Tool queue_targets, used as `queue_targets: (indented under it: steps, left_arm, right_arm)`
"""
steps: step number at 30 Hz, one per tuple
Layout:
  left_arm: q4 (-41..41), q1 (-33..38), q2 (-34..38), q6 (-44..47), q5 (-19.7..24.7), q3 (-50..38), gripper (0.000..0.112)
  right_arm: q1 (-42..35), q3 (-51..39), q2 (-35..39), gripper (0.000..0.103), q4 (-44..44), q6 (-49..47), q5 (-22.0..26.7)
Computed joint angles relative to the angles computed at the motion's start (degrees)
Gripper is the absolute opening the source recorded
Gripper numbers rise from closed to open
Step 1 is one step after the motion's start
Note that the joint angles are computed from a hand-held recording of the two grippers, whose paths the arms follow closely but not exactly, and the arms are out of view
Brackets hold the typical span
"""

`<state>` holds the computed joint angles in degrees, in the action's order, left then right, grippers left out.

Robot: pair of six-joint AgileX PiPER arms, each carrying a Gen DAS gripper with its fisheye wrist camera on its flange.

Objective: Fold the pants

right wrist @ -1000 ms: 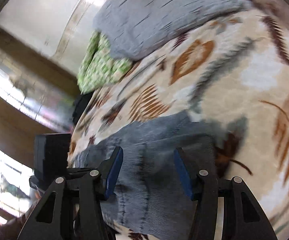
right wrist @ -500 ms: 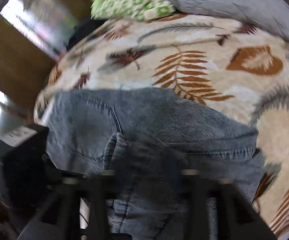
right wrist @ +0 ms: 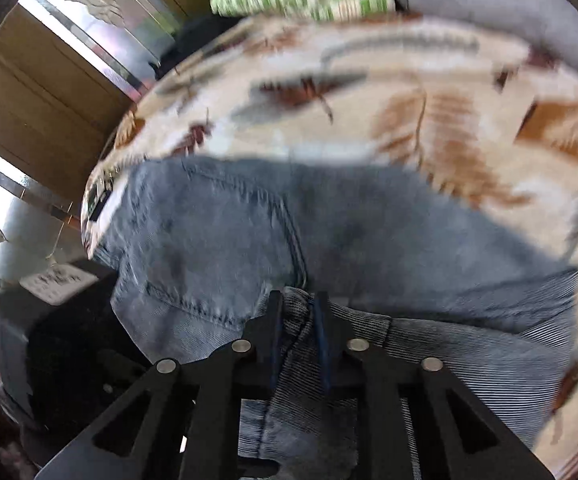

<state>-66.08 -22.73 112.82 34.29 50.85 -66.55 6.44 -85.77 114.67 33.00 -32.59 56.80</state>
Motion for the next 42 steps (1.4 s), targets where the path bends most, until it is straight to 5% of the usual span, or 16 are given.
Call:
queue_targets:
  steps: [2,5,7,12,17,19,20,21,22,27,32,42]
  left_arm:
    - [1.73,0.25,-2.09,1.23,0.89,-0.08,0.017]
    - [1.68,1.89,-5.65,4.04,1.93,0.03,0.044]
    - [2.01,2.53,-6.27,2.53,-0.25,-0.97,0.066]
    - [3.28,4.25,1.74,-5.35,1.47,-8.66,0.066]
    - [4.04,2.28,7.33,-11.07,2.19,-14.54,0.066]
    - [3.82,1.26,8.8,-13.38,1.72,-17.05,0.061]
    - [4.41,0.78,9.03,-14.34,1.52,-18.41,0.052]
    - [6.01,0.06,9.46,-16.04,1.56,-20.7,0.02]
    - [7.97,-0.49,9.98,-17.99,1.79,-22.92,0.007]
    - [16.47,-1.78,9.96,-23.94,-1.49,-30.56,0.008]
    - [29.2,-3.08,15.77,-32.1,0.99,-39.78,0.008]
    - [30.66,-3.18,21.34,-32.27,1.14,-44.13,0.01]
  right_arm:
    - [-2.77,2.8,-2.99,0.029,4.84,-4.27,0.63]
    - [-11.99,7.94,-9.32,0.055,16.63,-13.01,2.96]
    - [-18.59,10.37,-12.54,0.057,19.61,-14.99,2.0]
    - [-26.46,11.59,-9.45,0.059,17.07,-11.48,-2.73]
    - [-25.64,14.26,-4.37,0.057,16.83,-12.31,-7.75]
    - [-25.2,14.55,-2.62,0.049,18.68,-13.28,-9.1]
    - [-25.51,13.94,-1.75,0.021,19.43,-14.25,-7.89]
    - [-25.07,13.81,-1.79,0.015,19.4,-14.86,-8.11]
    - [-24.61,14.55,-3.05,0.014,19.71,-15.94,-9.51]
    - [-26.09,16.29,-8.32,0.01,29.81,-23.41,-8.73]
    - [-22.74,15.85,-6.0,0.01,27.7,-21.9,-16.42]
    - [-21.37,12.97,1.68,0.013,22.25,-17.34,-20.65]
